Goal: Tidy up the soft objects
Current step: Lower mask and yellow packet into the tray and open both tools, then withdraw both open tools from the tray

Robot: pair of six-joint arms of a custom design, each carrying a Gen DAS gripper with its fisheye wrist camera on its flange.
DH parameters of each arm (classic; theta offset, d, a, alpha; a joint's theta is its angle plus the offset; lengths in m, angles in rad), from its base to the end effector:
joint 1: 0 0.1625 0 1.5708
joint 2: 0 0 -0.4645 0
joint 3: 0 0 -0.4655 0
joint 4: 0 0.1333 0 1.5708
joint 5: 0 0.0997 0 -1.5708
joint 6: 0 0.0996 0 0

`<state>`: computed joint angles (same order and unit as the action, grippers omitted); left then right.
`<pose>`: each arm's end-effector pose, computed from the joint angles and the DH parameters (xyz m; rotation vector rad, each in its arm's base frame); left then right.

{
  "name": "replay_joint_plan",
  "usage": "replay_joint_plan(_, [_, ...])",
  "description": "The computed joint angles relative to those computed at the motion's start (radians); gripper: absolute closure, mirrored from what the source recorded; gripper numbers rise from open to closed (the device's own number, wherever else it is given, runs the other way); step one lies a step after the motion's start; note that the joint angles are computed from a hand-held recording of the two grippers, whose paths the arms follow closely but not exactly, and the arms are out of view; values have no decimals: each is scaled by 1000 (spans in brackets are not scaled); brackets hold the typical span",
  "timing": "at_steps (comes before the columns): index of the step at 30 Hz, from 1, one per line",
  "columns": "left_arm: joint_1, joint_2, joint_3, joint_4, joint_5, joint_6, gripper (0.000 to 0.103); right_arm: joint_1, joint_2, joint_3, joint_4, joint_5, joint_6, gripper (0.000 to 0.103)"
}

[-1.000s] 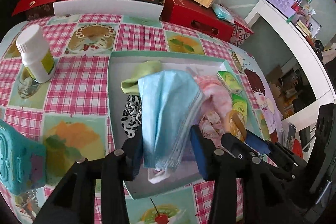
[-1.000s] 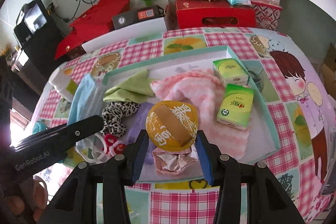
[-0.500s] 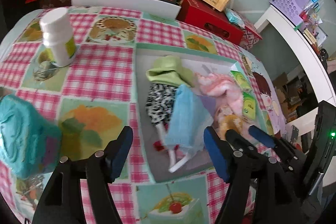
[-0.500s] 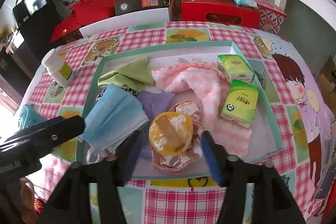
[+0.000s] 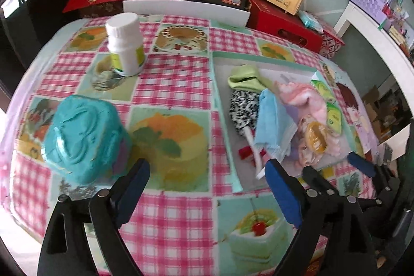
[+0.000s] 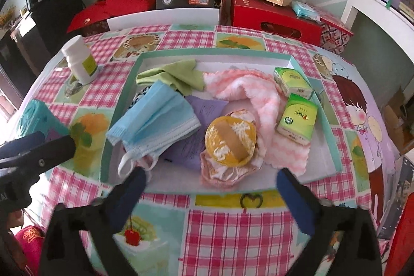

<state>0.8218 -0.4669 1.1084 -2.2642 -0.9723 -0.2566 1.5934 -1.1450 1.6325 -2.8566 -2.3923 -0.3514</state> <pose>-0.4684 -0.7819 0.0160 0.6149 2.5323 -0.4467 0.0767 -0.7198 0.3915 0.0115 -2.1515 0.7297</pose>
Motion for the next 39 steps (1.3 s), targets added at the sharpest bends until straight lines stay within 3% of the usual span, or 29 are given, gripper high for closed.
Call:
replay_joint_plan(5, [-2,-28,39,13,38,-27,12,6,-12,22,-23,-8,6,0])
replay_joint_plan(11, [-18,-45,76,31,162,-41,12,8,-31,41,-38,0,26,0])
replay_joint_plan(19, [-37,-60,111,20,245,-71,12,17,-41,56,-57,-9,20,0])
replay_joint_plan(39, [-38,-56,109,44,265,-110,12,8,-47,52,-15,10,52,0])
